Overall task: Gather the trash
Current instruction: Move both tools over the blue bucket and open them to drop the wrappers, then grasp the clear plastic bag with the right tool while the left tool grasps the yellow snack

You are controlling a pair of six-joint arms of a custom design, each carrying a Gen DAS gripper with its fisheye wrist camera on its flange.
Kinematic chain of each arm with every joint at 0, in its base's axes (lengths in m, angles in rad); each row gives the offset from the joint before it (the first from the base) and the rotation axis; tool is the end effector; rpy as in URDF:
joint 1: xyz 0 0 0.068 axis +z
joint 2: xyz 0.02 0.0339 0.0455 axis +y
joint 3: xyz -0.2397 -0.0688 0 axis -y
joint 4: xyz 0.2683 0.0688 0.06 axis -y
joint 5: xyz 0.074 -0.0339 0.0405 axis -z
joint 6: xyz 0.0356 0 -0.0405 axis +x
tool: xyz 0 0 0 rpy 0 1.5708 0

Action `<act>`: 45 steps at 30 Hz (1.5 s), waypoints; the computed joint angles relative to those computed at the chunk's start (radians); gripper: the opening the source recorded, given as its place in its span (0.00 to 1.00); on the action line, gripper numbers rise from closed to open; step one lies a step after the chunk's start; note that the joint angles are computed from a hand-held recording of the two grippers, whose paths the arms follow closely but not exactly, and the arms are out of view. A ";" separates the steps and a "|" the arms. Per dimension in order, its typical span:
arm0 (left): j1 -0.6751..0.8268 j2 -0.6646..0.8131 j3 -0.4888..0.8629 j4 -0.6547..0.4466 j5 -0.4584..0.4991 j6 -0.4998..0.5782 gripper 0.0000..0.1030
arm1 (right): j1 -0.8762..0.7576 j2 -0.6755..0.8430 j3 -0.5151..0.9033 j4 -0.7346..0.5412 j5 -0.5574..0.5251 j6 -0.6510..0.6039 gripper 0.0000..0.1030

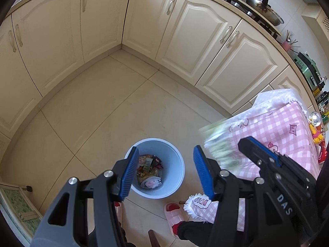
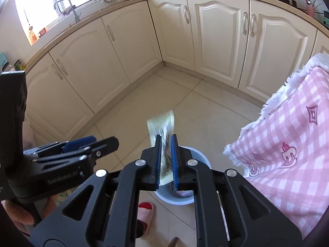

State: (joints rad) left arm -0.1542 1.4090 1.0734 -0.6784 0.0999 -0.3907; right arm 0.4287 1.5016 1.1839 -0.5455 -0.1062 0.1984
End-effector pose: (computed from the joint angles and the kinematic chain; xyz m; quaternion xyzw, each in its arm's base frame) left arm 0.3081 -0.0515 0.2255 -0.0997 0.9552 -0.1201 0.2514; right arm 0.3151 0.1482 0.2427 -0.1259 0.9284 0.1541 0.3137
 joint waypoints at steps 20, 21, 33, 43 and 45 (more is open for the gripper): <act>-0.228 -0.096 0.103 -0.100 -0.093 -0.070 0.54 | -0.141 -0.382 -0.107 -0.146 -0.007 -0.060 0.14; -0.249 -0.096 0.116 -0.105 -0.099 -0.076 0.54 | -0.166 -0.416 -0.110 -0.163 -0.003 -0.068 0.14; -0.646 0.204 0.562 -0.160 -0.210 -0.154 0.62 | -0.983 -0.601 -0.051 -0.319 -0.397 -0.363 0.49; -0.798 0.721 1.264 -0.372 -0.236 -0.134 0.63 | -1.454 -0.254 0.113 -0.256 -0.452 -0.562 0.55; -0.799 0.784 1.351 -0.398 -0.224 -0.146 0.63 | -1.460 -0.207 0.127 -0.245 -0.416 -0.600 0.56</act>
State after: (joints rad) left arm -0.9531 2.1933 2.4241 -1.0768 -0.1238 -0.5362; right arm -1.0314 1.2944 1.3110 -0.7909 -0.5220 -0.4011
